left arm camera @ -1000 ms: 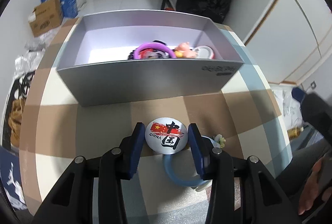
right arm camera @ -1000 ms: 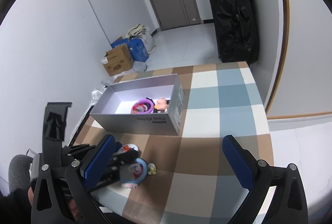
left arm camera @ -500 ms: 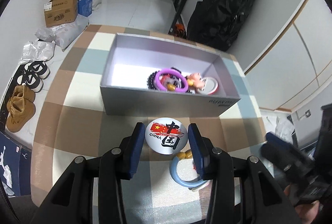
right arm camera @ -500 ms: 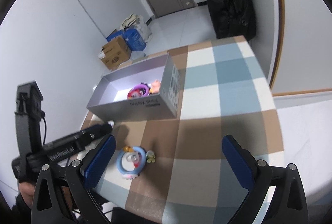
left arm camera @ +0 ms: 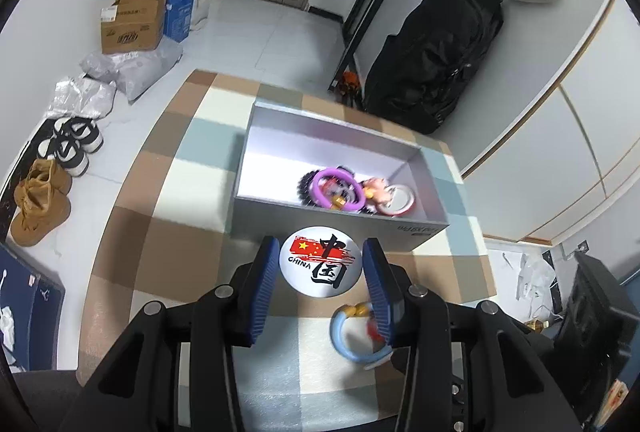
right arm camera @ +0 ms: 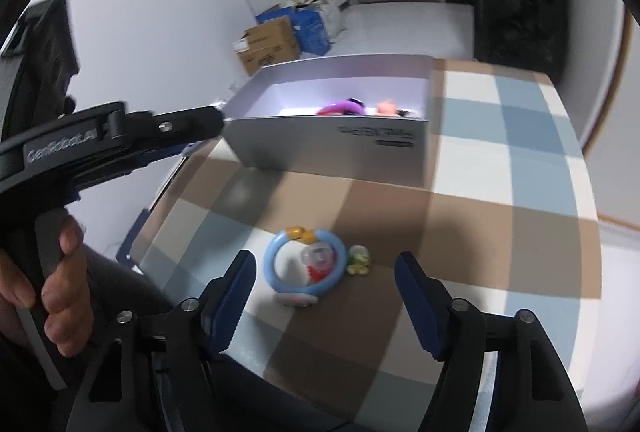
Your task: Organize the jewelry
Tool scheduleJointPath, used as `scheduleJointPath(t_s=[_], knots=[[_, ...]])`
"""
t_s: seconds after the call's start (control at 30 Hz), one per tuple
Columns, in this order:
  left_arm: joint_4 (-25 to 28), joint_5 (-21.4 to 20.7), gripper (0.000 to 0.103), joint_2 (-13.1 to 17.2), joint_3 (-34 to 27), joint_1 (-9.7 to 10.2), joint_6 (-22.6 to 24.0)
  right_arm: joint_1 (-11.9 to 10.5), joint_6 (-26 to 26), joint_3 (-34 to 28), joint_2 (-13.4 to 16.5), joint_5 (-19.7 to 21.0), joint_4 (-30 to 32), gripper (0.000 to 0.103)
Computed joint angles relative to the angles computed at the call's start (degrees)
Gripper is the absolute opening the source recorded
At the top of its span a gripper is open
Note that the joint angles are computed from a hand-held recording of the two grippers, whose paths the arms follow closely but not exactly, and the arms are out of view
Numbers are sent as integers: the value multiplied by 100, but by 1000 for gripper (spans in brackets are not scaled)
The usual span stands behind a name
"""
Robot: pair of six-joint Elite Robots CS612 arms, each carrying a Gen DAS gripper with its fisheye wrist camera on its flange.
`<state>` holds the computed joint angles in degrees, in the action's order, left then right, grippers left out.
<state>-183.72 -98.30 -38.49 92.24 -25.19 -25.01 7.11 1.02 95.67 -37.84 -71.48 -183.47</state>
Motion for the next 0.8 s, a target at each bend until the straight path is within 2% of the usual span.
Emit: scheduleJointPath(t_s=[0.2, 0.37, 0.43, 0.5, 0.57, 0.63, 0.7, 0.73, 0.8], knots=[[167, 0, 37, 4, -4, 16, 60, 104, -221, -136, 61, -112, 159, 45], [206, 154, 37, -27, 62, 2, 58, 168, -325, -243, 111, -275, 263, 36], [227, 138, 37, -35, 72, 7, 57, 177, -300, -276, 126, -322, 318, 34], [214, 153, 37, -46, 93, -1, 88, 173, -256, -290, 138, -355, 300, 28], [234, 192, 37, -47, 90, -12, 135, 177, -235, -306, 147, -430, 282, 17], [255, 197, 37, -45, 84, -13, 141, 180, -227, -331, 162, -457, 282, 16], [249, 204, 37, -43, 85, -11, 116, 195, -232, -315, 166, -587, 157, 7], [244, 199, 37, -43, 84, -9, 110, 198, -199, -302, 164, -633, 72, 6], [248, 191, 37, -38, 78, -9, 114, 155, -77, -314, 152, -479, 138, 3]])
